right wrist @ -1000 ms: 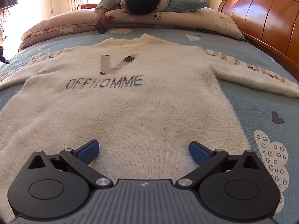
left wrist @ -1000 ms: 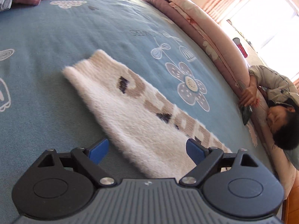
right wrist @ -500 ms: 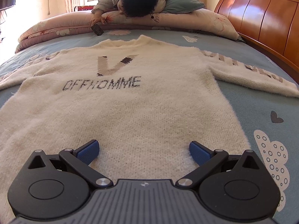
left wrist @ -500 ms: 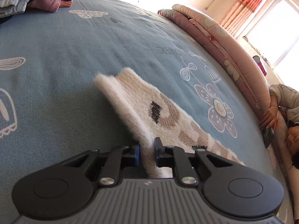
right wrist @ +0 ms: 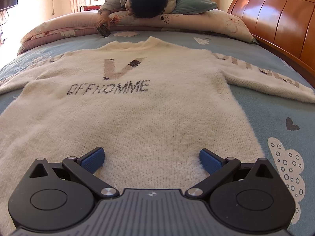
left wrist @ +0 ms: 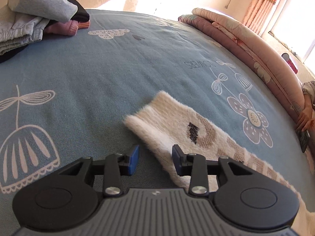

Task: Fold clothes
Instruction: 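Release the cuff and move the left gripper back to the sweater hem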

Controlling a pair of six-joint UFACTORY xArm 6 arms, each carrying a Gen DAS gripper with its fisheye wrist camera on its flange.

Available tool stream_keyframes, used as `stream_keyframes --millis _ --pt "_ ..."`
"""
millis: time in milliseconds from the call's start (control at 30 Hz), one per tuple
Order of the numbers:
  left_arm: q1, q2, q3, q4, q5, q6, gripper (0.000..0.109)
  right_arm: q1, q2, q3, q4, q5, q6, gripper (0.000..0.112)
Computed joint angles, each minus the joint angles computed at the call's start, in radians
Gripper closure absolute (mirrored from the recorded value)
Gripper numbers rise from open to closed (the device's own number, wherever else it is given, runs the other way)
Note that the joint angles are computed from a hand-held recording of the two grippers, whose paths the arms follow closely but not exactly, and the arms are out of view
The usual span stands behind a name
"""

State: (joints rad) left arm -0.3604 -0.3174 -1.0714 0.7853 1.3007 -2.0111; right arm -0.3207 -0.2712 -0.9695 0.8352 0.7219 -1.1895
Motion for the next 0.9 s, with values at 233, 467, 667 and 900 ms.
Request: stream_keyframes --millis 233,467,667,900 --pt "0.041 0.144 -0.189 -0.162 -0.298 0.324 0.043 0.001 -0.001 0.001 -0.003 -0.001 0.002 0.009" --pt "0.055 0.437 -0.486 -0.382 -0.365 0.631 0.043 -0.003 0.000 -0.002 -0.002 0.007 -0.002 0.009" --pt "0.087 0.476 -0.531 -0.441 -0.290 0.708 0.042 -0.007 0.002 -0.006 0.000 0.016 -0.005 0.009" --pt "0.151 0.299 -0.289 -0.380 -0.369 0.529 0.041 -0.006 -0.001 -0.002 0.001 0.013 -0.007 0.009"
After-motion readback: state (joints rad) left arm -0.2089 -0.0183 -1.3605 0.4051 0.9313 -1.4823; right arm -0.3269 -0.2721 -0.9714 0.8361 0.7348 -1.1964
